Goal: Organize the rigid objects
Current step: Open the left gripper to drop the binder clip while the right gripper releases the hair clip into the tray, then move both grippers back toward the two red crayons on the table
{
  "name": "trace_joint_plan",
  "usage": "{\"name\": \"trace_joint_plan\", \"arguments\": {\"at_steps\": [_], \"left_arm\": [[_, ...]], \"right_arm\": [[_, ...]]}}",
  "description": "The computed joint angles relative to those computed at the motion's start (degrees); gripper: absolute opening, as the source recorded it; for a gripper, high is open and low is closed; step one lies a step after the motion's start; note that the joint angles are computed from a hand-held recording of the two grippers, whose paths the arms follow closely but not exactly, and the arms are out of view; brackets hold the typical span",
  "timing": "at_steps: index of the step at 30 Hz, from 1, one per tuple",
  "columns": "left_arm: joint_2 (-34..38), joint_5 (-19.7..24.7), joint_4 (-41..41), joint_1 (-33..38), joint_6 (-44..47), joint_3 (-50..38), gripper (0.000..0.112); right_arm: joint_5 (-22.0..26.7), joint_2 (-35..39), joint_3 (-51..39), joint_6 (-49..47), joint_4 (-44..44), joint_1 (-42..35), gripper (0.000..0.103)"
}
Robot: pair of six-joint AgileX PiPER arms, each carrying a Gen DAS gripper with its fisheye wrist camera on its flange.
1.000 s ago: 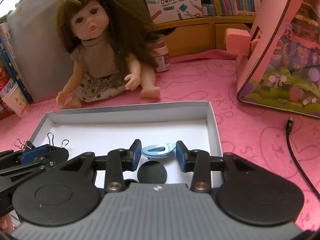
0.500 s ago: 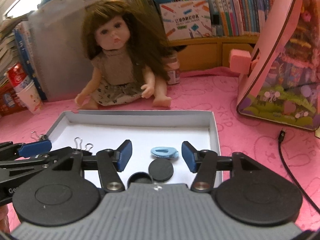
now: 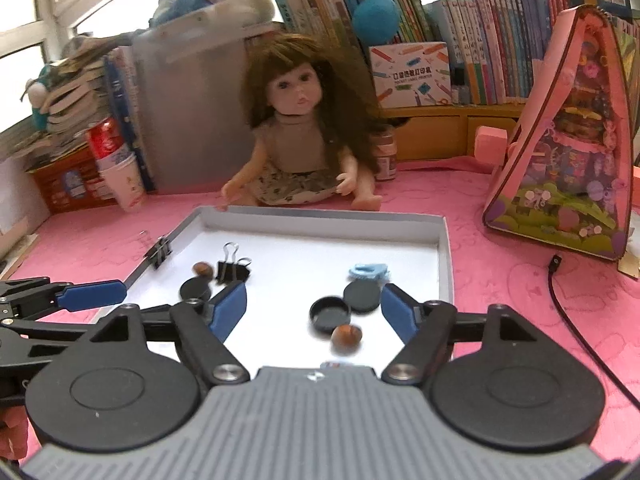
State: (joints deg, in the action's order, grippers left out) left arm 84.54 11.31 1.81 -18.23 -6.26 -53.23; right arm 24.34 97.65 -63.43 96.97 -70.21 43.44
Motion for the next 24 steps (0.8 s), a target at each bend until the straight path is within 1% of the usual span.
{"name": "trace_joint_plan", "arguments": {"at_steps": [4, 7, 8, 11, 12, 17, 22, 24], "left_arm": [[-4.0, -0.6, 0.7, -0.8, -0.7, 4.4, 0.063], [-7.1, -1.2, 5.2, -1.7, -5.2, 7.9, 0.063], [-7.9, -1.2, 5.5, -1.9, -5.6, 8.9, 0.063], [-10.2, -0.7, 1.8, -2.1, -2.5, 11.1, 0.063], [-11.0, -0.8, 1.7, -2.3, -2.5, 12.0, 0.063], [-14.2, -1.4, 10.6, -3.6, -11.6, 15.9, 0.063], [-17.1, -1.3, 10.3, -4.1, -11.5, 19.2, 0.064], [-17.7, -1.3, 14.8, -4.9, -16.0, 20.2, 0.064]], "right_arm": [[0.6, -2.7, 3.8, 4.7, -3.6, 2.2, 0.084], [2.0, -4.5, 6.5, 9.4, -7.6, 4.5, 0.085], [2.6, -5.0, 7.5, 10.8, -8.8, 5.3, 0.085], [4.5, -6.1, 9.5, 13.5, -11.3, 7.6, 0.086], [5.2, -6.4, 10.2, 14.2, -11.8, 8.4, 0.086], [7.8, -7.8, 12.9, 16.6, -13.0, 11.5, 0.087], [11.4, -8.4, 14.9, 18.0, -13.7, 14.6, 0.088], [12.6, -8.5, 15.8, 19.0, -13.9, 15.7, 0.088]]}}
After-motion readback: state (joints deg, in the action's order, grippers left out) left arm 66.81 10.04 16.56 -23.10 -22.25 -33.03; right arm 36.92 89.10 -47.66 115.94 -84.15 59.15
